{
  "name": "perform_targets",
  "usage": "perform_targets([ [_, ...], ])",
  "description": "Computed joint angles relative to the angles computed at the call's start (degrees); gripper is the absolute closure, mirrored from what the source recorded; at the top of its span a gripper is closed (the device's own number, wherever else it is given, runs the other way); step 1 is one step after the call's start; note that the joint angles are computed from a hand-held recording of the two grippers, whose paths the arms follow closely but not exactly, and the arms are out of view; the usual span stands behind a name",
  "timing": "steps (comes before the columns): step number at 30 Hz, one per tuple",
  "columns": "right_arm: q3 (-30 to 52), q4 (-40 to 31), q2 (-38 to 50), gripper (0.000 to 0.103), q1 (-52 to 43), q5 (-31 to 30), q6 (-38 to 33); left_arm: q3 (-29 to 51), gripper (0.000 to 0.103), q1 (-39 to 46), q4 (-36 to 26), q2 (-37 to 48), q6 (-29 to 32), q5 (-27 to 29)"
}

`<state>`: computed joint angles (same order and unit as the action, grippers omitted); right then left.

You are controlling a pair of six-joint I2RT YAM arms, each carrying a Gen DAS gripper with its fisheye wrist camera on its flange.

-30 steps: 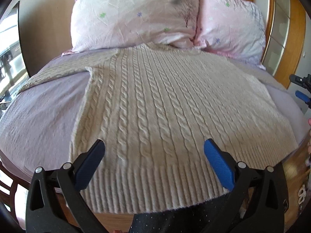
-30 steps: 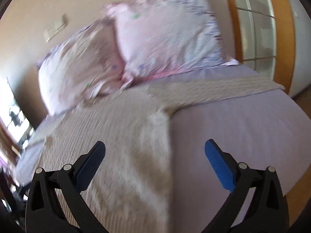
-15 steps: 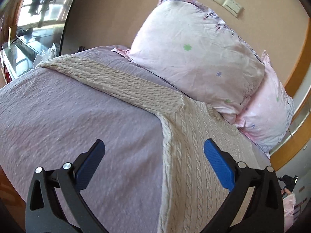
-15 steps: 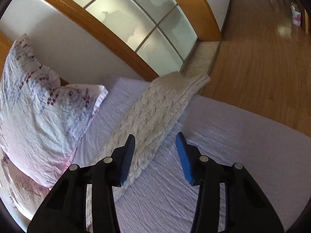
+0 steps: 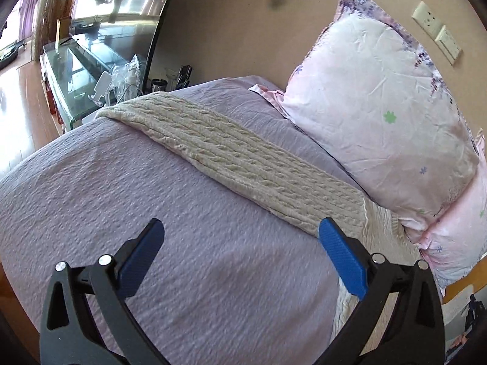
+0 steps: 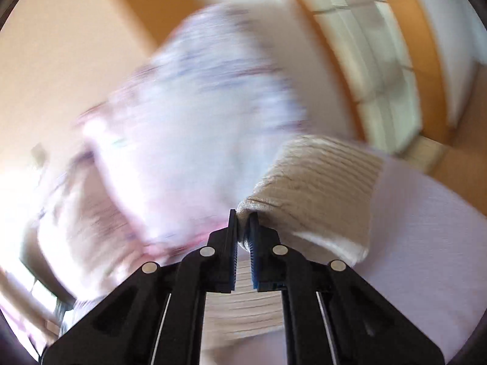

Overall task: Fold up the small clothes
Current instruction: 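Grasp a sweater sleeve with the right gripper and fold it across the body, then grasp the other sleeve with the left gripper and fold it across the body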

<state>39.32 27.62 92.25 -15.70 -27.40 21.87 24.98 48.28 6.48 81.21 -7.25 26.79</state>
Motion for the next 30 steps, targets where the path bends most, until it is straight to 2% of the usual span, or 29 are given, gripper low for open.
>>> perform_targets([
  [2,0.34,-0.27,-2.32,0.095,10.93,0.47,0.06,2.41,0.002,-0.32,-0.36,3.58,-2.68,-0.33],
  [5,5.43,-2.04,2.51,0.095,27.52,0.43,0.43,4.83,0.002,-1.05,-1.11,7.34,-4.67,0.99],
  [6,9.6,-4.73,7.19,0.095,33.33,0.07,-0.1,5.08,0.002,-1.72,-0.89,7.76,-4.85,0.2],
  [9,21.37,-19.44,16.74,0.089,42.91,2.31,-3.91,6.08,0.002,-2.57,-0.55,9.06,-4.34,-1.44],
  [10,22.27,-21.71,17.45,0.081,44.15,3.75,-4.27,6.66,0.002,-2.36,-0.66,9.87,-4.14,-1.22],
  [11,21.1,-21.06,16.65,0.073,44.38,4.42,-4.16,7.13,0.002,-2.04,-0.29,10.55,-3.97,-0.59],
  [13,16.19,-16.65,13.31,0.025,42.44,4.8,-4.01,8.66,0.002,-1.19,0.05,12.3,-4.04,0.71],
  [14,12.21,-13.5,10.17,0.021,41.53,6.21,-3.59,9.54,0.002,-0.74,0.3,13.28,-4.53,1.26],
  [15,8.31,-10.7,7.0,0.021,40.35,6.72,-3.64,10.53,0.003,-0.28,0.78,14.38,-5.26,1.84],
  [17,4.94,-10.45,2.72,0.021,38.0,6.73,-4.36,13.4,0.006,0.62,0.43,16.85,-6.93,2.75],
  [20,1.52,-10.04,-0.27,0.018,34.77,5.55,-4.36,19.34,0.021,2.14,-2.71,20.94,-9.24,3.71],
  [22,1.02,-10.35,-0.13,0.018,33.03,4.49,-4.91,23.15,0.035,3.71,-4.17,23.98,-11.04,4.97],
  [24,-0.48,-9.98,-0.48,0.018,32.09,3.97,-5.13,27.12,0.043,5.57,-4.71,27.6,-12.91,7.24],
  [26,-1.6,-9.08,-0.12,0.018,31.21,2.92,-5.16,31.07,0.056,6.31,-6.73,30.4,-12.93,7.16],
  [27,-2.12,-8.41,0.12,0.018,30.95,2.58,-5.19,33.02,0.068,6.25,-8.69,31.28,-12.15,6.09],
  [28,-2.58,-8.09,0.09,0.018,30.58,2.3,-5.32,34.87,0.085,5.87,-11.28,31.76,-11.44,4.03],
  [30,-3.59,-7.81,-0.52,0.018,29.4,1.56,-5.63,35.29,0.095,5.01,-12.87,30.58,-10.78,1.71],
])
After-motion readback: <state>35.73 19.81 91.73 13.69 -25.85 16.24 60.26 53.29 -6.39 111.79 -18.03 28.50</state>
